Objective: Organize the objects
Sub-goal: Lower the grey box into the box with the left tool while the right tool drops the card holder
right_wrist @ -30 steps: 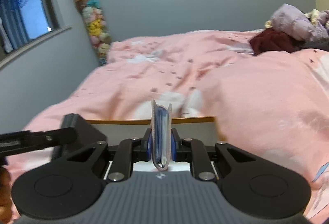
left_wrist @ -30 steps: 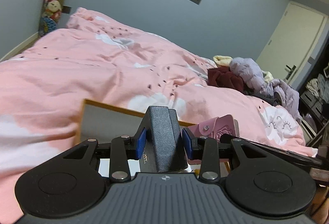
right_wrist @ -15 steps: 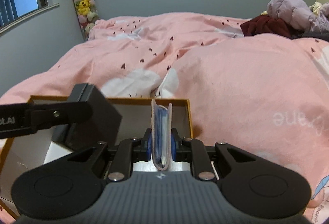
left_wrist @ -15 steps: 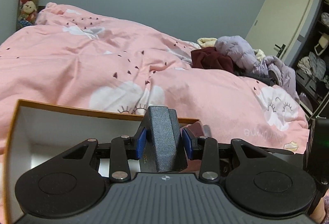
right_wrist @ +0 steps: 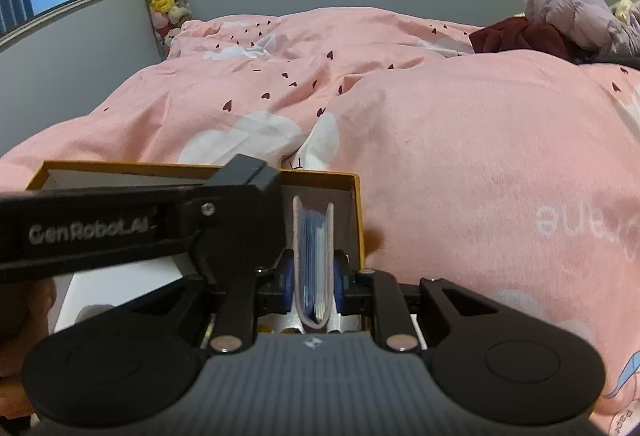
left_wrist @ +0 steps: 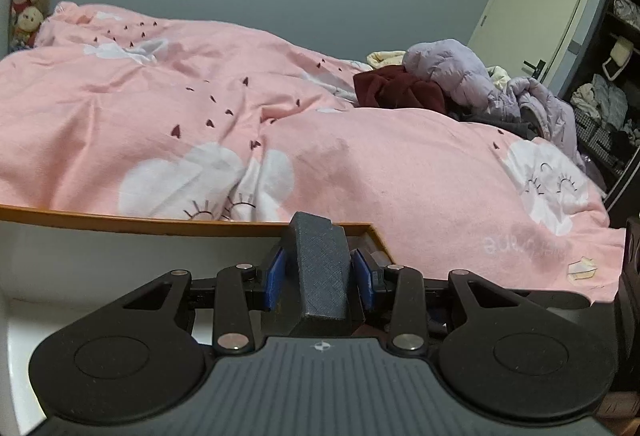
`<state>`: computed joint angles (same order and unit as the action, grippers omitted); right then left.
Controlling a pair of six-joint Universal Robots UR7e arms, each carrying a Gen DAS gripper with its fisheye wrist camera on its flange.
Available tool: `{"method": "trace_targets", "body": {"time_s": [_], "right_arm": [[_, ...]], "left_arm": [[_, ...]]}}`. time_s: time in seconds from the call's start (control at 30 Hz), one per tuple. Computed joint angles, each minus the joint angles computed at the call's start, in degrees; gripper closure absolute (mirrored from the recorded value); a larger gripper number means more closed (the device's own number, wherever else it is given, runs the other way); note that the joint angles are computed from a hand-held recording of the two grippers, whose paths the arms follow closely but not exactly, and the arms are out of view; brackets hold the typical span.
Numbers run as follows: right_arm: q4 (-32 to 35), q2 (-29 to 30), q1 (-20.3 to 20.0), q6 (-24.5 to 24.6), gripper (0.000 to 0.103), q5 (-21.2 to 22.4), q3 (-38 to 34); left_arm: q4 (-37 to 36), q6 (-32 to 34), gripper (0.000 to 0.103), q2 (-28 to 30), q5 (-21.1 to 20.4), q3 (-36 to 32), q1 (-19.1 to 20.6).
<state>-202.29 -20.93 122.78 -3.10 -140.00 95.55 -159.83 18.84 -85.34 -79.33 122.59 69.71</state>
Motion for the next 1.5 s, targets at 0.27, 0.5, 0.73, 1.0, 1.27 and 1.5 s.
{"method": "trace_targets", "body": {"time_s": [0.27,0.5,0.73,1.0,1.27,1.5], "right_arm": [[-3.2,-2.1,0.7,-0.2,0.076,1.5,3.2],[-2.3,-2.8,1.3,1.5,0.08,1.1,5.0],[-2.3,-3.7,0.9,4.2,0.087,2.1,7.2],[-3.3,-3.0,0.7,3.3,0.087,2.5,6.7],[-2.2,-2.4,0.7,2.6,0.085,2.3,5.7],[-1.8,-2.7,1.1,2.4,0.083,2.7,5.9]], "left_arm": [[-4.8,1.6,0.061,0.9,-2.1,2.1,0.1],[2.3,-4.7,0.064,0.8,7.4,0.8,-1.4],[7.8,-11.0,0.065,1.9,7.3,-1.9,-0.1],[9.1,-19.5,0.063,4.1,6.5,-3.9,0.9],[12.1,-21.2,0.057,5.2,3.1,-5.3,1.0],[12.7,-18.9,0.058,1.7,5.8,-3.4,-0.4]]}}
